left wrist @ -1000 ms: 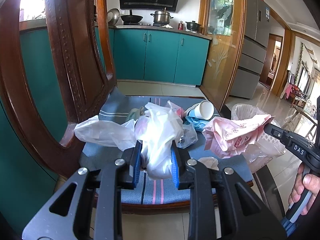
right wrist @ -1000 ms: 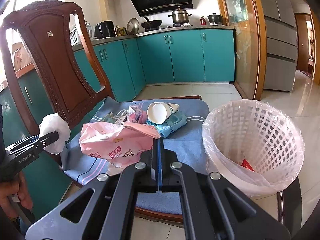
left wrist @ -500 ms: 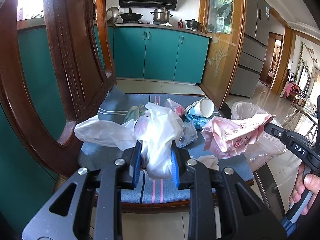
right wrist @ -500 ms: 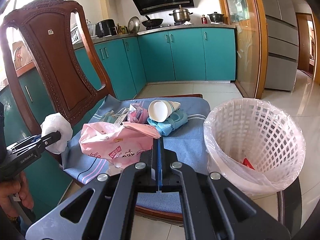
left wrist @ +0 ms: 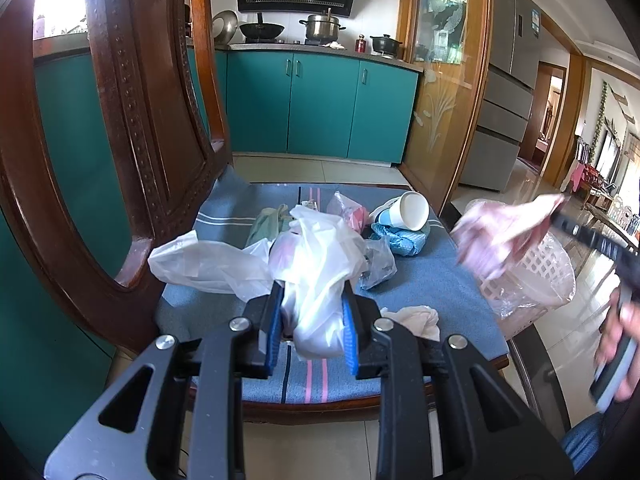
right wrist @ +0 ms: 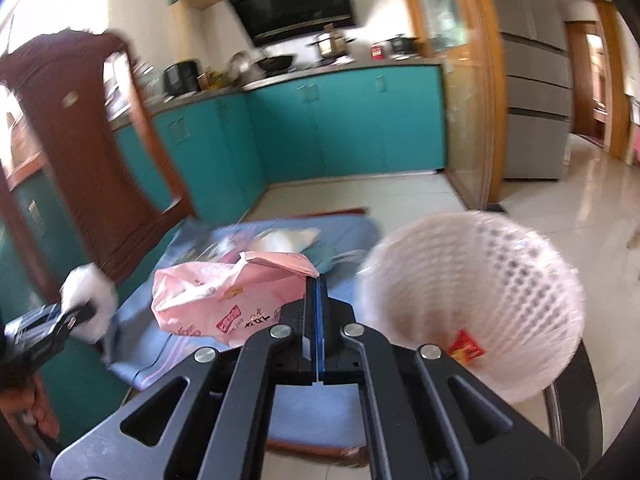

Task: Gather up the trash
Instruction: 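Carry the pink bag over the wastebasket and open the right gripper, then carry the white plastic bags to the wastebasket and open the left gripper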

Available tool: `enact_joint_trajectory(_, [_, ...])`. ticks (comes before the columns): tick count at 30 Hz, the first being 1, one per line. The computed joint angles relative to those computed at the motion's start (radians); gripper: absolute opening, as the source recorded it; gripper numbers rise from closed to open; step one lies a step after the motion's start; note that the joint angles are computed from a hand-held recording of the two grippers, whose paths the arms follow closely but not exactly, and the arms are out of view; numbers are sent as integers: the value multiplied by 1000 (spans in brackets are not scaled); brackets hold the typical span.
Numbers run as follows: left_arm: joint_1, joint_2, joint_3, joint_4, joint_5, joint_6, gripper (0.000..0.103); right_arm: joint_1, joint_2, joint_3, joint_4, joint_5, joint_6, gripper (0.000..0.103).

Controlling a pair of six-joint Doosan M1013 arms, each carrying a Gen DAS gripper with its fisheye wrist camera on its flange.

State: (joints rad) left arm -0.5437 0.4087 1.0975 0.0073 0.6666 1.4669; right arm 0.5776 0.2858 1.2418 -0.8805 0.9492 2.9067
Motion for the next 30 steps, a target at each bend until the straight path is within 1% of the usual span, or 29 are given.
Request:
enact_joint_trajectory(3, [1,2,-2,-2,1,-1,26,-28,-32,40,-47,56,119,1])
enact_joint_trajectory(6, [1,3,-3,-4,3,4,26,-52,-49,69,-40,126,188,1])
enact_joint_trajectory(7, [1,4,-4,-4,5,6,26,-59,-49,69,-21,150,190,9])
enact_joint_trajectory(8, [0,5,-4,-3,6,6,26,-65,-49,69,3,175,194,33])
enact_joint_trajectory(9, [-1,5,-5,-2,6,7,26,-63,-52,76,-6,187,230,51])
enact_joint_trajectory(10, [-3,5,-3,-1,5,7,26,-50,-59,90,-59,197,298,76])
enact_joint_trajectory(11, [-4,6,-4,0,6,8,26,-39,-61,95,-102,206,334,83])
enact_joint_trajectory(15, [-11,14,-13,-4,15,24,26,0,-60,98,-223,218,366,92])
enact_joint_trajectory(19, [-29,19,-13,-10,13,64,26,19,-47,85,-265,232,332,92])
enact_joint_trajectory(21, [-44,28,-24,-7,26,82,26,22,-51,91,-285,235,345,92])
enact_joint_trajectory(24, [-73,54,-70,-50,52,129,26,24,-57,99,-321,251,389,93])
enact_joint_trajectory(27, [-117,106,-167,-108,76,203,26,24,-64,106,-344,287,433,93])
enact_joint_trajectory(30, [-162,193,-326,-163,134,250,26,23,-76,125,-368,345,514,93])
